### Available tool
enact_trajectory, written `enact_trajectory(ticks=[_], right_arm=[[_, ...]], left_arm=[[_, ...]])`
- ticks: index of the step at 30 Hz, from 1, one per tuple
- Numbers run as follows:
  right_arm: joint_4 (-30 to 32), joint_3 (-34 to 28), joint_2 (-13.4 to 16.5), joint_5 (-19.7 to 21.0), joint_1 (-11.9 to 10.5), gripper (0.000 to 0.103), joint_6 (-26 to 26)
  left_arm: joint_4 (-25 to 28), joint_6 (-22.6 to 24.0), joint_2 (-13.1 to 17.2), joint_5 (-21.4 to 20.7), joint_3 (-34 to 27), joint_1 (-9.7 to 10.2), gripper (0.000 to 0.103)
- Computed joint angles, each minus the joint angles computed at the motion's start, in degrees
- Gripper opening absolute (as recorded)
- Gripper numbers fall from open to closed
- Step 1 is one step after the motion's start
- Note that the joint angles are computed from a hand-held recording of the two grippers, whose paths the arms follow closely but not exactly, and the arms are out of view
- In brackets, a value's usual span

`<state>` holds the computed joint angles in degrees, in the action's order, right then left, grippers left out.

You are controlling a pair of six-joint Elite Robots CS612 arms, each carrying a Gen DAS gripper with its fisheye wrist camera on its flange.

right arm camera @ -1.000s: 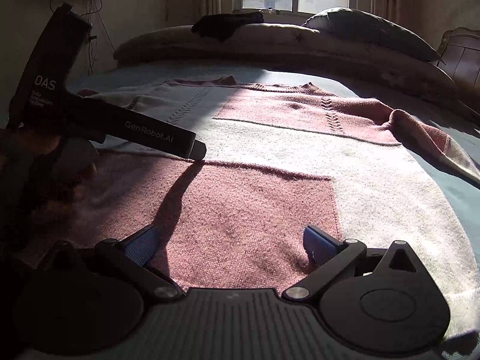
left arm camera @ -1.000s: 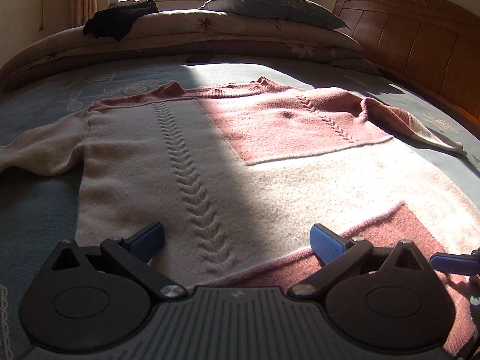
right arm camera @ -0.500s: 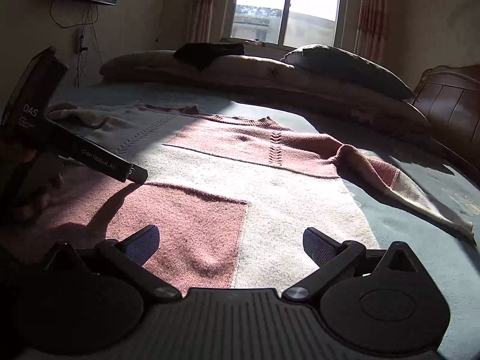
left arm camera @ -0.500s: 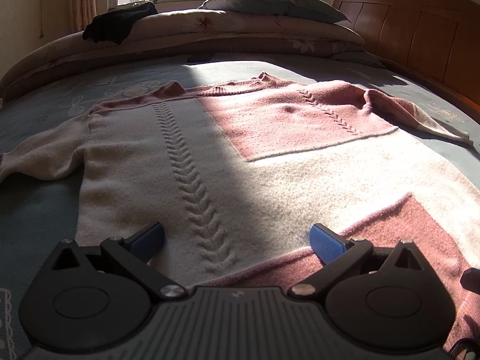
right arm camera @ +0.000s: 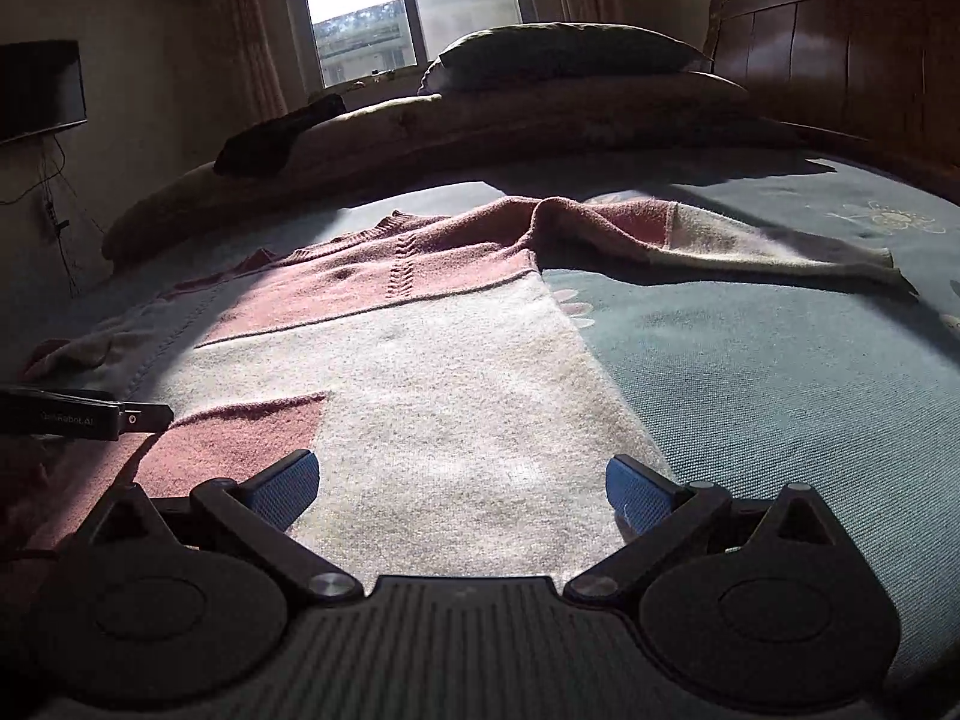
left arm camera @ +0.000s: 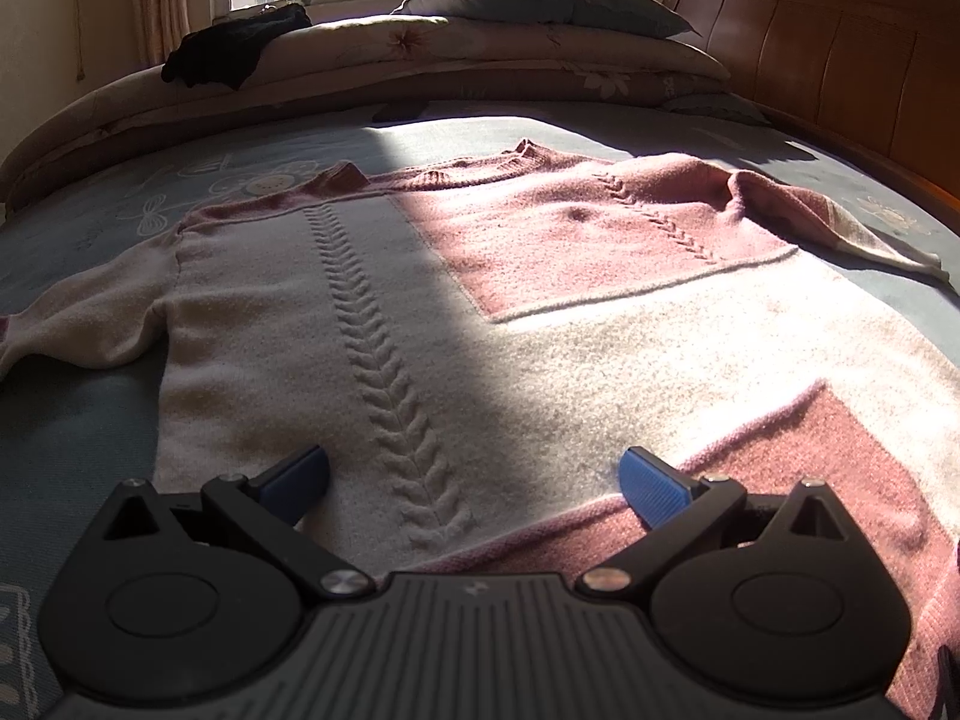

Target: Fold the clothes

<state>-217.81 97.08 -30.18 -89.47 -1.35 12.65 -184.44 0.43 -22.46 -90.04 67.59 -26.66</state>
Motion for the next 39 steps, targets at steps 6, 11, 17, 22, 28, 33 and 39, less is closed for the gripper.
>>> enact_trajectory(ticks=[6,11,17,22,28,33,39], right_arm=[[-4.95,0.41,0.4,3.05,-0.28,0.103,-2.06],[-6.78,1.03,0.27,4.67,-0.66,0.103,-2.53],[-8.72,1.82,0.01,6.42,-1.21,0.103,-2.12],[-9.02,2.23,-0.2,7.05,-1.58,0.103,-0.79],[-8.89,2.71,-0.36,8.51,-2.12,0.103,0.26],[-8.77,3.0,-0.39,9.31,-2.33,0.103,0.25],[-8.68,3.09,-0.39,9.01,-2.23,0.103,0.06]], left_arm=[[1.18,-5.0,-3.12,-2.33,4.26,-0.4,0.102],[0.31,-4.01,-4.45,-1.2,7.31,-1.73,0.102],[-0.31,-2.83,-5.33,1.65,9.87,-2.59,0.102],[-2.42,-3.66,-6.12,2.91,12.31,-2.82,0.102],[-0.02,-5.35,-7.5,3.37,13.38,-2.93,0.102],[-2.66,-10.91,-8.34,3.02,13.69,-1.68,0.102],[-7.67,-15.61,-8.44,10.32,13.44,0.37,0.102]])
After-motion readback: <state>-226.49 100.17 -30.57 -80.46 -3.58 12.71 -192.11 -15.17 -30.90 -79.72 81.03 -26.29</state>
